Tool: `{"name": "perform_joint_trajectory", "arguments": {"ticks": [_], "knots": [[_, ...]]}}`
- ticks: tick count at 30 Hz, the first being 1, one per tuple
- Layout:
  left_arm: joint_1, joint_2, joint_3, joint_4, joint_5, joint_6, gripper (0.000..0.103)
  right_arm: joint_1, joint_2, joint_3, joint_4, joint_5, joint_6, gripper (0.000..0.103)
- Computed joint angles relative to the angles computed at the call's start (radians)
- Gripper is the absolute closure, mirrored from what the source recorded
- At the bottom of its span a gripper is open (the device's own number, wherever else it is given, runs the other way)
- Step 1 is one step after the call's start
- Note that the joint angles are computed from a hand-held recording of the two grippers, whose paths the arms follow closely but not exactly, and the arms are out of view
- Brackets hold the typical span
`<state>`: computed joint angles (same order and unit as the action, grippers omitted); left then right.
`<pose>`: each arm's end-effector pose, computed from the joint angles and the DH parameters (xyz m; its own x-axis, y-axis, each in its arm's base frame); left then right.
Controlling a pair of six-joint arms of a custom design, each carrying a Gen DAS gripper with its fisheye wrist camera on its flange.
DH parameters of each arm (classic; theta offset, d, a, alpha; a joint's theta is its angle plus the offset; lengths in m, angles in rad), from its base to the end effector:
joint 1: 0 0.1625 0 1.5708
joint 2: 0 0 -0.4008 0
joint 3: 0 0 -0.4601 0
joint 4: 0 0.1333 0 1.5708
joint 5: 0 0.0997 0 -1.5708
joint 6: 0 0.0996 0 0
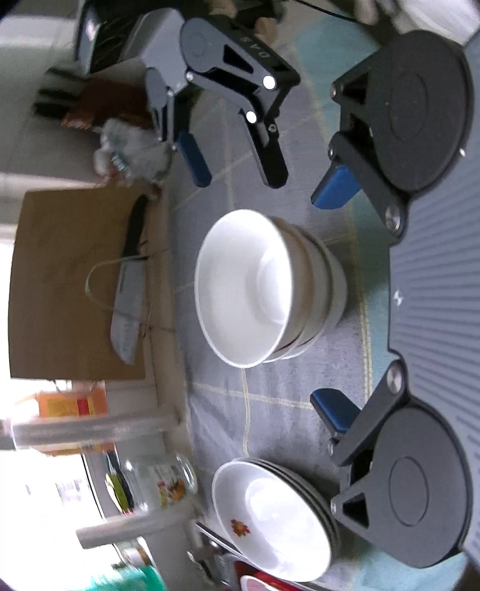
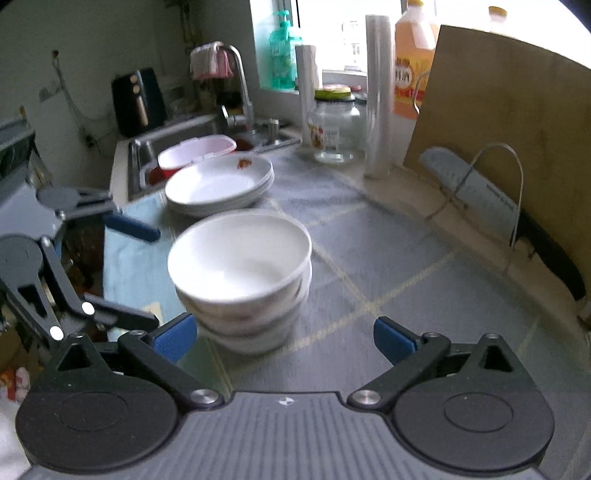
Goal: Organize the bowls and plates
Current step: 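Clamp the three-bowl stack between the left and right grippers from opposite sides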
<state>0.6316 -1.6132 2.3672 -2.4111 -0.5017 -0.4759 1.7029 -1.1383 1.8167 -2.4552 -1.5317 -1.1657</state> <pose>-0.2102 -0.4271 0.2088 -0.6750 0.0359 -0.7369 0.5567 0.6803 -0.4768 0.2208 -0.6205 0.1606 -0.2715 -0.9468 0.1729 -0.9602 0.2542 -0.1158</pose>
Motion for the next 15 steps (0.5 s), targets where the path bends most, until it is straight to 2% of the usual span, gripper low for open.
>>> {"name": "perform_joint_trajectory", "arguments": {"ticks": [6, 11, 15], "knots": [[0.099, -0.019, -0.002, -0.1, -0.136, 0.317, 0.001, 0.022, 0.007, 0.087, -0.166, -0.112, 0.045, 0.0], [0.208, -0.058, -0.024, -0.166, -0.298, 0.647, 0.001, 0.055, 0.046, 0.145, -0.324, -0.182, 0.137, 0.0], [0.272, -0.066, -0.05, -0.164, -0.398, 0.829, 0.001, 0.087, 0.1, 0.166, -0.444, -0.268, 0.225, 0.0]]}}
